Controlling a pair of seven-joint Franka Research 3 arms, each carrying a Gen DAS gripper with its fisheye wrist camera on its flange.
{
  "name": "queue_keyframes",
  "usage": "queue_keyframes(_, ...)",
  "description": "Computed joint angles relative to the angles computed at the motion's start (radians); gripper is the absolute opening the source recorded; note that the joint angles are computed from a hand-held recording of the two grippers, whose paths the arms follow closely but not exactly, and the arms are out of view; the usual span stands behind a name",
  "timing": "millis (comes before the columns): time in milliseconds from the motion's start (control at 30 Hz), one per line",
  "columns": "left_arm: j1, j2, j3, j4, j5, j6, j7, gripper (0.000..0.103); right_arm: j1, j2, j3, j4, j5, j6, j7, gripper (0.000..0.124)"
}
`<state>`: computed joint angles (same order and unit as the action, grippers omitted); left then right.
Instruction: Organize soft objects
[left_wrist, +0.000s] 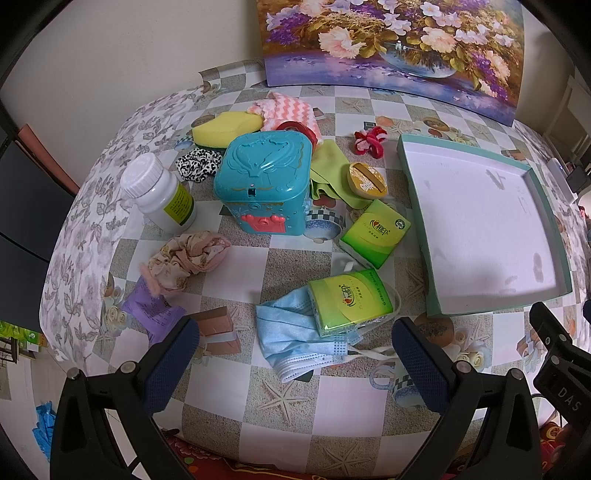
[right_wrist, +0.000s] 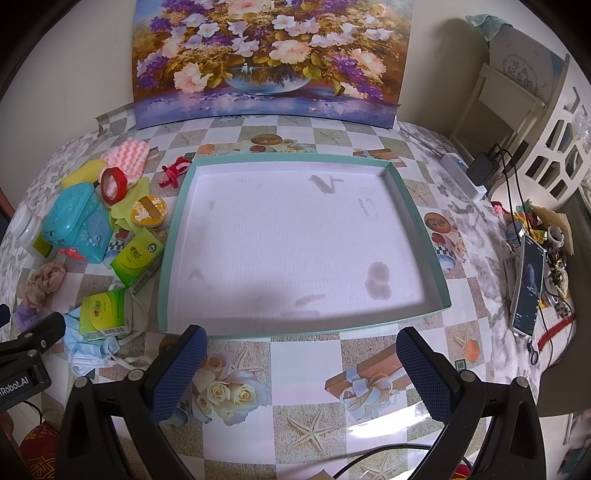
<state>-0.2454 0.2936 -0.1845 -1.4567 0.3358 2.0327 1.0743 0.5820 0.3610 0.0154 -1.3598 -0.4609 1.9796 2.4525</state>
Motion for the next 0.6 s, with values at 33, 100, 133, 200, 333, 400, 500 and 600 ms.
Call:
queue_keyframes(33,0.000,0.000,0.000,0.000,0.000,0.000,-0.001,0.103,0.003,-0.006,0.001,-0.011,-0.002,0.004,0.006,0.103)
queue_keyframes(100,-0.001,0.000,0.000,0.000,0.000,0.001,-0.002,0.103,-0.002,0.010,0.000,0.020,0.004,-0.008,-0.007,0.103)
queue_keyframes(133,0.000,0.000,-0.001,0.000,-0.002,0.001,-0.002,0.103,-0.001,0.007,0.001,0.015,0.006,-0.003,-0.006,0.103)
queue_keyframes(200,0.007,-0.008,-0.003,-0.010,-0.019,0.013,0.003,0.103,-0.009,0.006,0.003,0.009,0.025,0.015,-0.019,0.103)
queue_keyframes(333,0.031,-0.049,0.007,-0.057,-0.037,0.065,-0.013,0.103,-0.035,0.000,0.022,-0.014,0.117,0.092,-0.055,0.103)
queue_keyframes(400,0.040,-0.062,0.017,-0.072,-0.021,0.063,-0.031,0.103,-0.034,0.012,0.026,0.000,0.143,0.099,-0.074,0.103)
queue_keyframes(500,0.075,-0.086,0.027,-0.105,-0.051,0.069,-0.042,0.103,-0.022,0.041,0.025,0.040,0.160,0.100,-0.101,0.103)
queue_keyframes(600,0.115,-0.106,0.037,-0.139,-0.093,0.078,-0.044,0.103,-0.020,0.085,0.031,0.095,0.210,0.115,-0.137,0.103)
